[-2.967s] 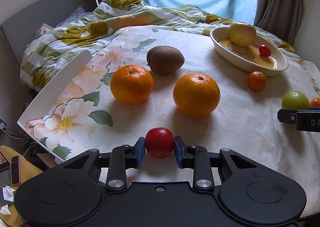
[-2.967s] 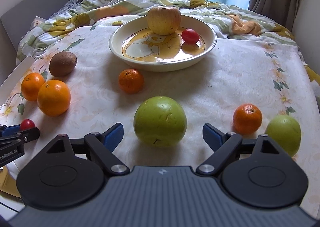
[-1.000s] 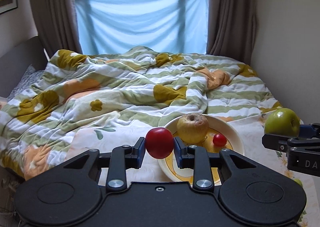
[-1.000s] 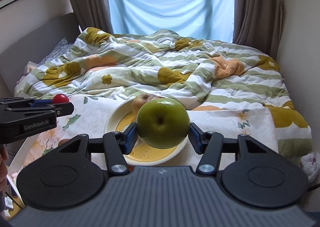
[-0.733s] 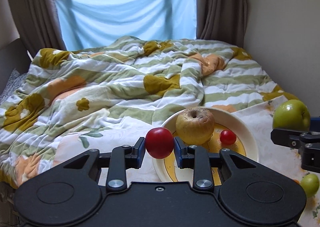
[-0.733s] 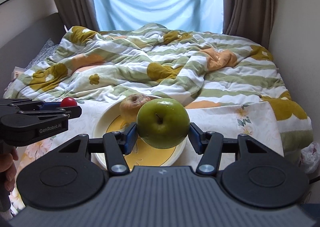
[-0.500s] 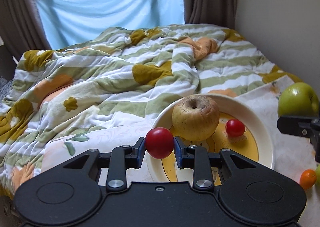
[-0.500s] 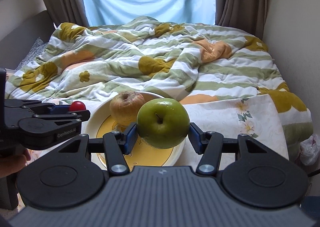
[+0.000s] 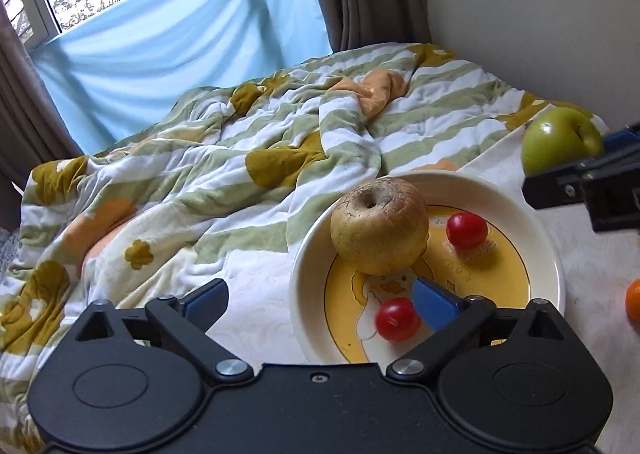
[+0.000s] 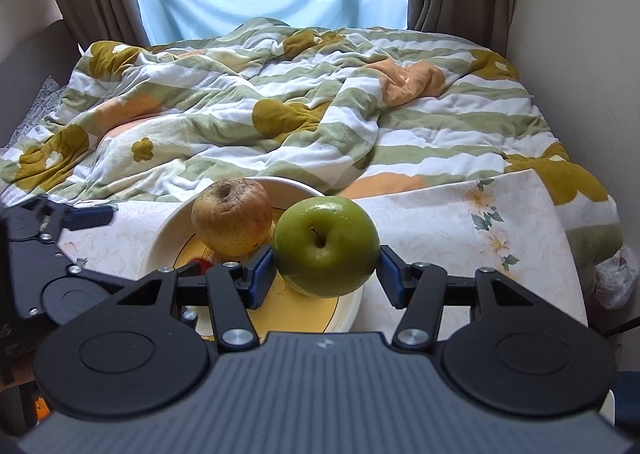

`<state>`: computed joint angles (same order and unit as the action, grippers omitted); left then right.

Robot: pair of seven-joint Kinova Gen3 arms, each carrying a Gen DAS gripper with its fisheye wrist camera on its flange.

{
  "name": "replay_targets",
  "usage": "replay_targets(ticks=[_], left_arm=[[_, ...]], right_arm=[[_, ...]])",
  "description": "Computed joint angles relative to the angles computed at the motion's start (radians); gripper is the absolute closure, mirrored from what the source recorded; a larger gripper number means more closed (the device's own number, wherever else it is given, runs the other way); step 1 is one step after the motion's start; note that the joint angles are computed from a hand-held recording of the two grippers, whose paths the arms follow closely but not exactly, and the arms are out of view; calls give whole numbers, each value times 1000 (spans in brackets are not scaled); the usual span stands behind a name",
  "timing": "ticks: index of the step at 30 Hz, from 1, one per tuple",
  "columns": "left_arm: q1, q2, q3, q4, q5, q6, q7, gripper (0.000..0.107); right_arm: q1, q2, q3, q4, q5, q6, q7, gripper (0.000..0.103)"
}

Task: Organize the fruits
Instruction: 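Lower the green apple into the bowl and open the right tool while the left tool withdraws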

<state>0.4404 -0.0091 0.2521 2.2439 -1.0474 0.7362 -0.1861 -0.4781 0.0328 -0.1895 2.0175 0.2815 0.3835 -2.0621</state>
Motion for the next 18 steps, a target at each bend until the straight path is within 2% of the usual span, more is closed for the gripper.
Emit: replay_targets(ticks=[5, 7, 11, 18], left_arm=[[-36, -92, -6, 24, 105, -47, -49, 7], [-59, -123, 5, 31, 145, -58, -63, 7], [-96, -168, 45, 40, 209, -54, -70, 6], [-165, -220, 115, 65, 274, -55, -82, 6]], right_arm=[[3, 0, -2, -7, -13, 8, 23, 33], [11, 4, -2, -11, -54, 11, 65, 33], [17, 18, -1, -19, -113, 20, 123, 33], [-10, 63, 6, -18, -126, 17, 129, 33]])
